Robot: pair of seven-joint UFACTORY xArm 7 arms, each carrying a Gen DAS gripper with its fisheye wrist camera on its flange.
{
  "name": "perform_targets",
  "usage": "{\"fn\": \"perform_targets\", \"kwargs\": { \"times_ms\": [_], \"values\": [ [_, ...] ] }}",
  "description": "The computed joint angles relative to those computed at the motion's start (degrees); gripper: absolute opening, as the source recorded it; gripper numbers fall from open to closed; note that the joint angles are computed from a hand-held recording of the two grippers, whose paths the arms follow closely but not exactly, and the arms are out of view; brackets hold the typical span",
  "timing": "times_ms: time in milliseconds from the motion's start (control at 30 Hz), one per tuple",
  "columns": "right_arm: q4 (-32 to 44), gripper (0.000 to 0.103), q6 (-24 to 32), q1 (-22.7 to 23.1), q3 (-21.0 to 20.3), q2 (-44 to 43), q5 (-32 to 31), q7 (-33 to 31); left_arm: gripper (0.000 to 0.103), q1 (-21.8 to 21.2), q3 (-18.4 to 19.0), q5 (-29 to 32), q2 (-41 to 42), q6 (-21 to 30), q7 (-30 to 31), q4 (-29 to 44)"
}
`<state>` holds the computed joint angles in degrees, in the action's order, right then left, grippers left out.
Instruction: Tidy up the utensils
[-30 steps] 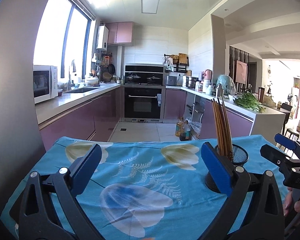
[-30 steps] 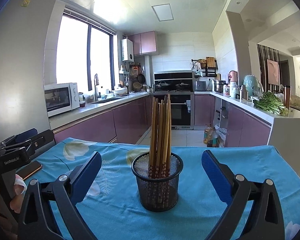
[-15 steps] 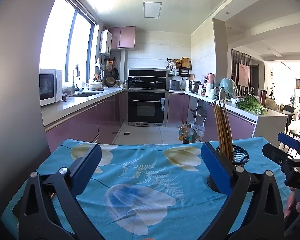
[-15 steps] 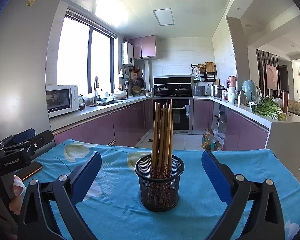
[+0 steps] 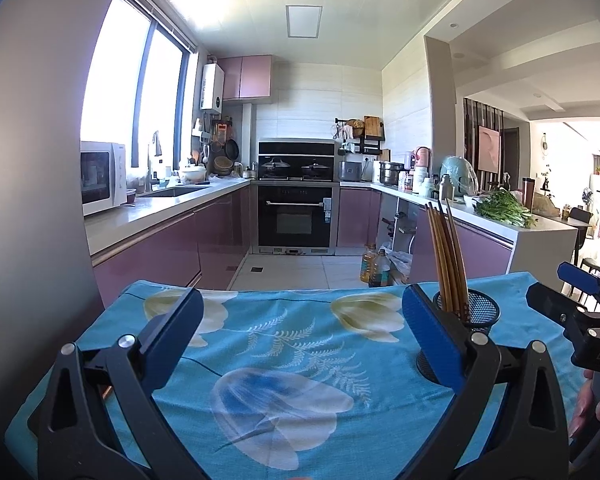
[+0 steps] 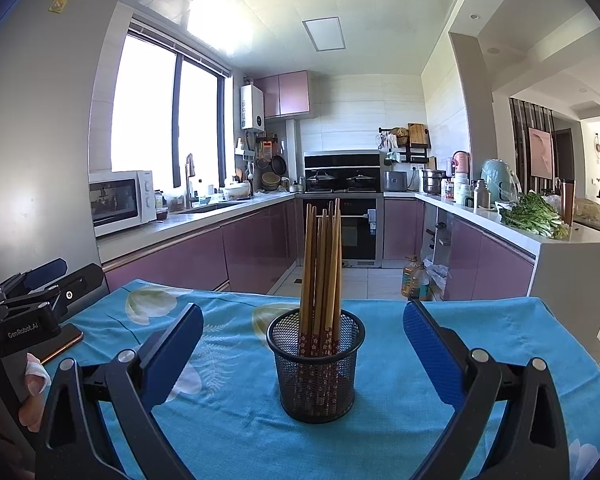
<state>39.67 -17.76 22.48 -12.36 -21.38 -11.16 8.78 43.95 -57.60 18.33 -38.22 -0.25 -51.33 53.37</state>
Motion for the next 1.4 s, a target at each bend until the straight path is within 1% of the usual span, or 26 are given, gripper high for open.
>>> {"fn": "perform_targets", "kwargs": {
  "times_ms": [667,1033,1400],
  "values": [
    [0.15,0.097,-0.36,0.47,-1.04,0.08,-1.02,1.04,0.098,0.24,0.05,-0.16,-0.25,-0.05,-0.06,-0.51],
    [0.32,0.097,-0.12,-0.06,-0.45,0.22,-0.92,1.27,0.098,0.44,-0.02,-0.08,-0.32,-0.03,0.03,-0.79],
    [0.51,0.097,-0.24,0.33,-0.88,0.43,-0.95,1.35,0.098,0.72,-0.22,0.07,-0.26,0.23,0.01,-0.65]
  ]
}}
